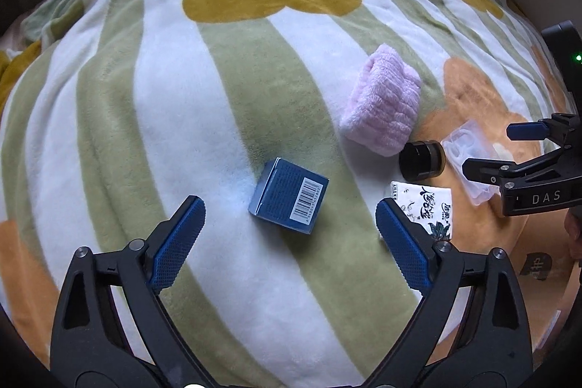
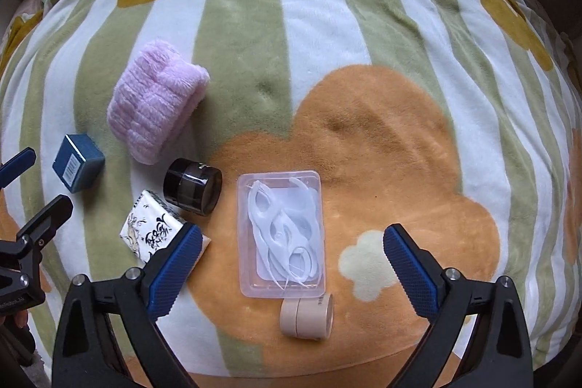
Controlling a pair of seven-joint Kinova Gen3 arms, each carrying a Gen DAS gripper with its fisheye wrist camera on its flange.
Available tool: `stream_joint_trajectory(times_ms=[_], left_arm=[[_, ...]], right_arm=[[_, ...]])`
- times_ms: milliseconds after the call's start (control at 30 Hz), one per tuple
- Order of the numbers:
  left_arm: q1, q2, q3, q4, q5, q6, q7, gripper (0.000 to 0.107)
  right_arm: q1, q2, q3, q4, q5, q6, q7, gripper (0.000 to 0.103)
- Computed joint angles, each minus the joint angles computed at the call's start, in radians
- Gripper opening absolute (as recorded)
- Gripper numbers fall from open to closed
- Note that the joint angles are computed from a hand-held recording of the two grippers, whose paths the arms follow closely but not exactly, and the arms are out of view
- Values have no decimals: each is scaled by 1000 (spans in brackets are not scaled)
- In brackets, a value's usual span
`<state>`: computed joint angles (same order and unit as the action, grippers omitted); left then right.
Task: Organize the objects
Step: 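Grasp the dark blue cube box with the left tool while the right grasps the earphone case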
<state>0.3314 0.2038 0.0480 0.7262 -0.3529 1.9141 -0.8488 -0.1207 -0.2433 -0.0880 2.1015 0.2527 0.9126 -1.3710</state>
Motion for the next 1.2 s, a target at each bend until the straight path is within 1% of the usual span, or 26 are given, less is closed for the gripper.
stream_joint_trajectory(times_ms=[133,200,233,300,333,367,400,433,500,567,733,933,1033,1200], left_arm=[[-31,-10,0,49,36,-41,-29,90],[-48,-17,1,75,60,-62,-36,83],[-55,-20,2,86,70,-69,-38,82],[-63,-23,4,100,77,-78,-46,81],[-66,-25,5,106,78,-83,-50,80],[-66,-24,7,107,77,-83,-54,76],[-69,-21,8,105,78,-81,-60,67],[-72,-18,7,104,81,-77,-65,64],[-78,-19,6,112,85,-79,-72,50],[-82,-18,6,114,88,-77,-82,44],[-93,-34,8,128,105,-98,-90,43],[-96,-36,11,121,105,-98,-87,42],[-90,-29,12,96,98,-86,-83,42],[-71,-6,8,20,76,-39,-81,42]], right_arm=[[5,34,-31,6,50,6,-77,87],[-1,41,-29,5,59,13,-92,82],[-3,44,-31,4,66,17,-105,80],[-7,48,-36,6,84,22,-129,72],[-9,54,-35,6,88,29,-137,70],[-11,57,-32,6,87,34,-141,66],[-14,58,-28,8,86,37,-143,63],[-15,59,-29,9,86,45,-155,62],[-20,52,-31,19,93,45,-165,56],[-25,43,-31,27,94,46,-170,50],[-25,13,-42,49,107,56,-213,50],[-20,-25,-36,66,100,72,-215,50],[-15,-51,-31,70,83,83,-202,50],[-9,-114,-27,68,53,115,-167,50]])
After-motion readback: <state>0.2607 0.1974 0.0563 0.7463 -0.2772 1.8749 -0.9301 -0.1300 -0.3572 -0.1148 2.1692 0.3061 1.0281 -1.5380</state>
